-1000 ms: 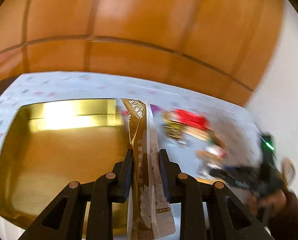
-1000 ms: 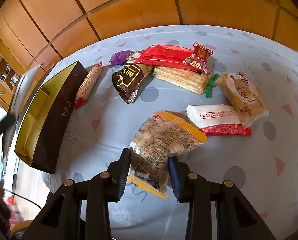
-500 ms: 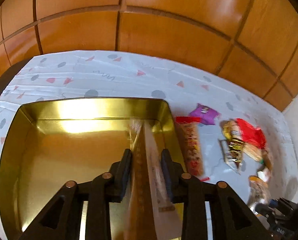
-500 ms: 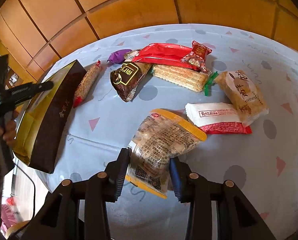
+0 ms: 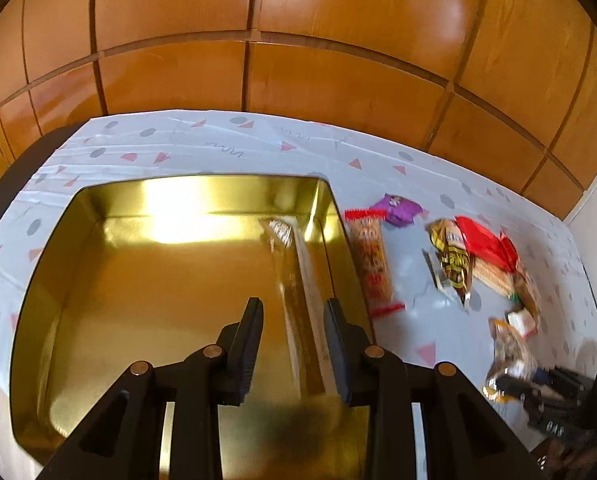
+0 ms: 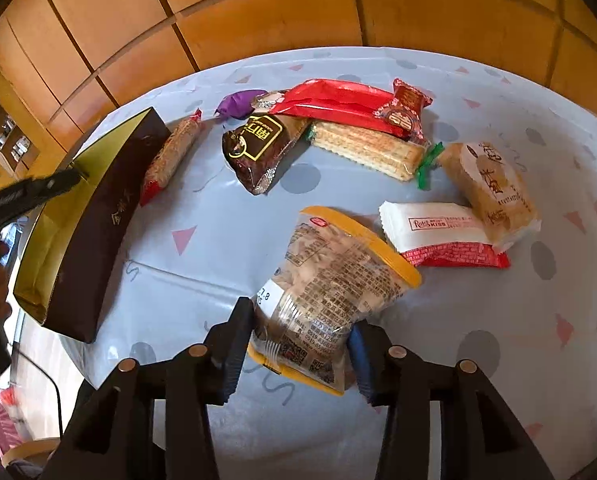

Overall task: Organize snacks
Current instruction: 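Drop the stick package into the tin with left gripper while right grasps the clear bag, then carry the clear yellow-edged bag into the tin and open the right gripper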

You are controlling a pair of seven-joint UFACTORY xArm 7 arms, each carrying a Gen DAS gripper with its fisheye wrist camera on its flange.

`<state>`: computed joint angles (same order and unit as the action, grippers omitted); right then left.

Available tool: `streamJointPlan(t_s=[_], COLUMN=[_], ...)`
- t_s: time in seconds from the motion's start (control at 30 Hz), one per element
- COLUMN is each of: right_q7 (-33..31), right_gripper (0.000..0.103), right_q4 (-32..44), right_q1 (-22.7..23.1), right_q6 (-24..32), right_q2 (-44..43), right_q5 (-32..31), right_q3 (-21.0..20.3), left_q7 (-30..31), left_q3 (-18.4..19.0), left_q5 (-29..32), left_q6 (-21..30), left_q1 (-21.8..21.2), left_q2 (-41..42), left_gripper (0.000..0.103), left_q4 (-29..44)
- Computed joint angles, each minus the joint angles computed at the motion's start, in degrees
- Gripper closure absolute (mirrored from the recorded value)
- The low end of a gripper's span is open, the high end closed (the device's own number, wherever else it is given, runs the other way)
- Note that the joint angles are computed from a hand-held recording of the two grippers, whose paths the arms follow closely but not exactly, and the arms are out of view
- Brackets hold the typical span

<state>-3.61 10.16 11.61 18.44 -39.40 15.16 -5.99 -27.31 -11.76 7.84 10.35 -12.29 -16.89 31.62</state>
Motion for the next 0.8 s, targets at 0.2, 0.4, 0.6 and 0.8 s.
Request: streamJointPlan(t_s=[0.2,0.4,0.6,0.8], right_q7=[-0.4,3.5,6.2,7.5], right_gripper=[0.055,0.054,0.060,0.064], right_q4=[0.2,-0.5,-0.3,0.6], right_q1=[0.2,-2.0,-2.3,-0.1], right_q6=[0.4,-0.4,0.1,0.5], right_q2=[0.3,-0.1,-0.9,-0.5], right_q5=[0.5,-1.9,-4.6,-6.1], right_q3=[-0.8,3.7,4.9,6.5], left_q7=[-5.7,-7.3,-7.3,-7.3], left_q3=[-3.9,-4.1,-2.7,-2.9], left_q5=[4.9,5.3,4.4,4.1], left_q6=[2.7,3.9,3.9,3.8], left_q1=[3.0,3.3,3.2,3.8], left_q2=[-6.0,-9.8,-12.1,-13.6], left_gripper=[0.072,0.072,0.072,0.072], left_q4=[-4.2,-7.0,-9.3,-10.6])
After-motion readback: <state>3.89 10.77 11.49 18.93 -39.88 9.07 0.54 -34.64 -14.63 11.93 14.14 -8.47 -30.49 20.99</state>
